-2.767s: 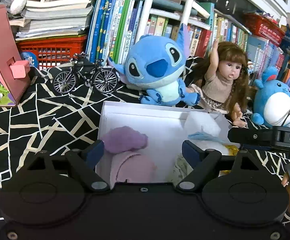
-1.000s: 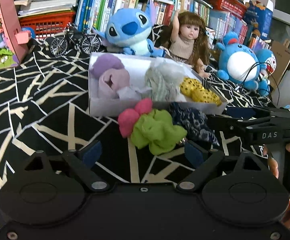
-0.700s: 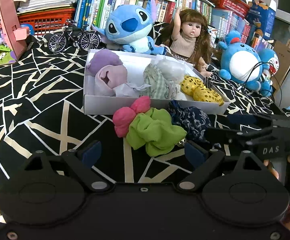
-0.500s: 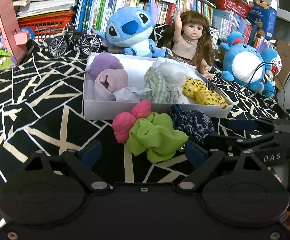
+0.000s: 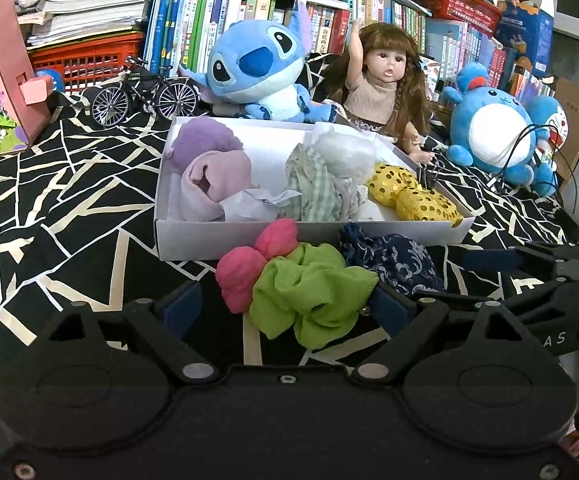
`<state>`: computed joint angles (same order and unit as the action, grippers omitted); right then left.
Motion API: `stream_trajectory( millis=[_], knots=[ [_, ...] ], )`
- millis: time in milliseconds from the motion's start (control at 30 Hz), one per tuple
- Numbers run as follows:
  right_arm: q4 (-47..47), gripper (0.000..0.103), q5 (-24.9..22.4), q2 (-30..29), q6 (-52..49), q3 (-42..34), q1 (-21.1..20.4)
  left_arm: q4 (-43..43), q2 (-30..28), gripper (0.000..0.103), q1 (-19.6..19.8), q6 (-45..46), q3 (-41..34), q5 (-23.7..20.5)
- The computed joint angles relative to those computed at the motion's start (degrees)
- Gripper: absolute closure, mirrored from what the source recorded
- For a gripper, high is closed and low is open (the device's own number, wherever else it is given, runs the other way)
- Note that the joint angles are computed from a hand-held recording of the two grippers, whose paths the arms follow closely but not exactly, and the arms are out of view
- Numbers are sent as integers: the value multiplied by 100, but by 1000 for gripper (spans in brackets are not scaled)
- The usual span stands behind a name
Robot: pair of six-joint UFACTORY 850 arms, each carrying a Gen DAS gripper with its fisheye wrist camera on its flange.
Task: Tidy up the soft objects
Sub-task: 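Grasp the green-and-pink scrunchie with the left tool while the right tool grasps the navy floral pouch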
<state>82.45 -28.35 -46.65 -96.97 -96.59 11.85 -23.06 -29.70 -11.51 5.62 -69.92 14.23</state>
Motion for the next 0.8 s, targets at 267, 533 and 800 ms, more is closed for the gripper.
stream_trajectory(
  millis=[267, 533, 800],
  knots=[
    [-60, 0, -33, -65, 172, -89, 8, 1146, -36, 37, 70, -1345, -34, -36],
    [27, 0, 45, -89, 56, -102, 76, 1212, 96, 59, 110, -1394, 92, -10],
    [-5, 0, 146, -157, 125, -195, 155, 701, 243, 61, 130, -834, 272, 64]
  ],
)
